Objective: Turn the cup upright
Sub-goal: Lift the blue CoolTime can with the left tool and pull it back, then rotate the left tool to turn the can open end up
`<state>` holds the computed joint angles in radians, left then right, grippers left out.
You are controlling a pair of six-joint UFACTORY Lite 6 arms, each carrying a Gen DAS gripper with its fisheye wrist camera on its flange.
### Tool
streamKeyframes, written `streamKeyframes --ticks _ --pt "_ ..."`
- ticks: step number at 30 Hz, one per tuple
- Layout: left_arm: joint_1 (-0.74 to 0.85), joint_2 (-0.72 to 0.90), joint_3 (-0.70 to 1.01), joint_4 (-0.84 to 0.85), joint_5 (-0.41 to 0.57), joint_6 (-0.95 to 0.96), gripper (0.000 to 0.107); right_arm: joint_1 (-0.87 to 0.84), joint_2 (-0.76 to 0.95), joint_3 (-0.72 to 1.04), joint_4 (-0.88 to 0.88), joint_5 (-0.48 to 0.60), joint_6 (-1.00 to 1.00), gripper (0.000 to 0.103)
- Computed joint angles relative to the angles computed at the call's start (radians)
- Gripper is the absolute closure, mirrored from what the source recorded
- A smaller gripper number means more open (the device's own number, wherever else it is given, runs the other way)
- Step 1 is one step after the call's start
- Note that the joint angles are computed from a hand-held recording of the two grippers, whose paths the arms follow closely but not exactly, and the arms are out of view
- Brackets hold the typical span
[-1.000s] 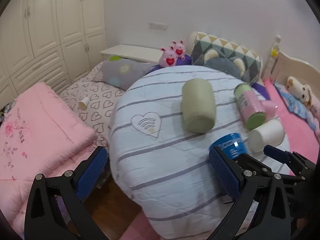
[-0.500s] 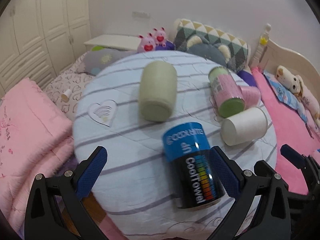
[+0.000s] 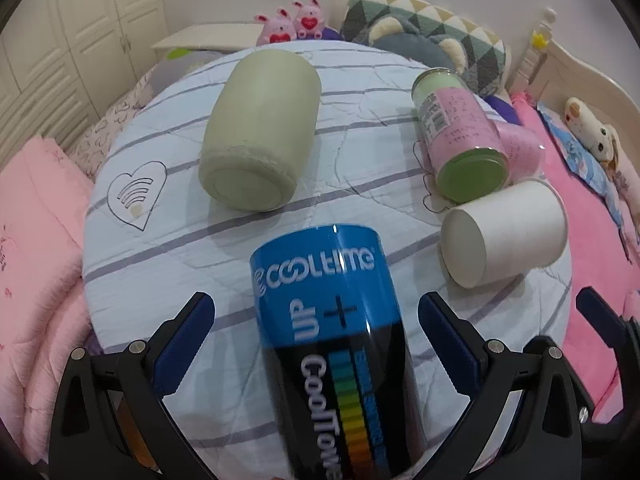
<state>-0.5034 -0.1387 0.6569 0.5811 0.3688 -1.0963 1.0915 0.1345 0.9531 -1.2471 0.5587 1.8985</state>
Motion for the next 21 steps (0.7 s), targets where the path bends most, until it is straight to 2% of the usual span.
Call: streamKeyframes --ticks 8,16,17,19,21 --pt "0.037 0.062 0.037 -0.064 -0.016 0.058 0.004 -0.038 0.008 -0.008 -0.020 -0.052 -0.006 0.020" --pt "0.034 0.062 0.042 -0.026 -0.004 0.031 0.005 -0.050 0.006 -0.013 -0.009 -0.060 -0.014 0.020" --pt "0.035 0.062 0.041 -0.028 -0.005 0.033 0.008 -0.050 0.004 -0.017 -0.013 -0.059 -0.009 0.020" --pt "0.036 0.074 0.051 -0.036 -0.006 0.046 0.022 -0.051 0.004 -0.018 -0.006 -0.062 -0.015 0.020" --pt "0.035 0.090 0.065 -0.035 0.001 0.050 0.024 -0.049 0.005 -0.018 0.000 -0.057 -0.018 0.020"
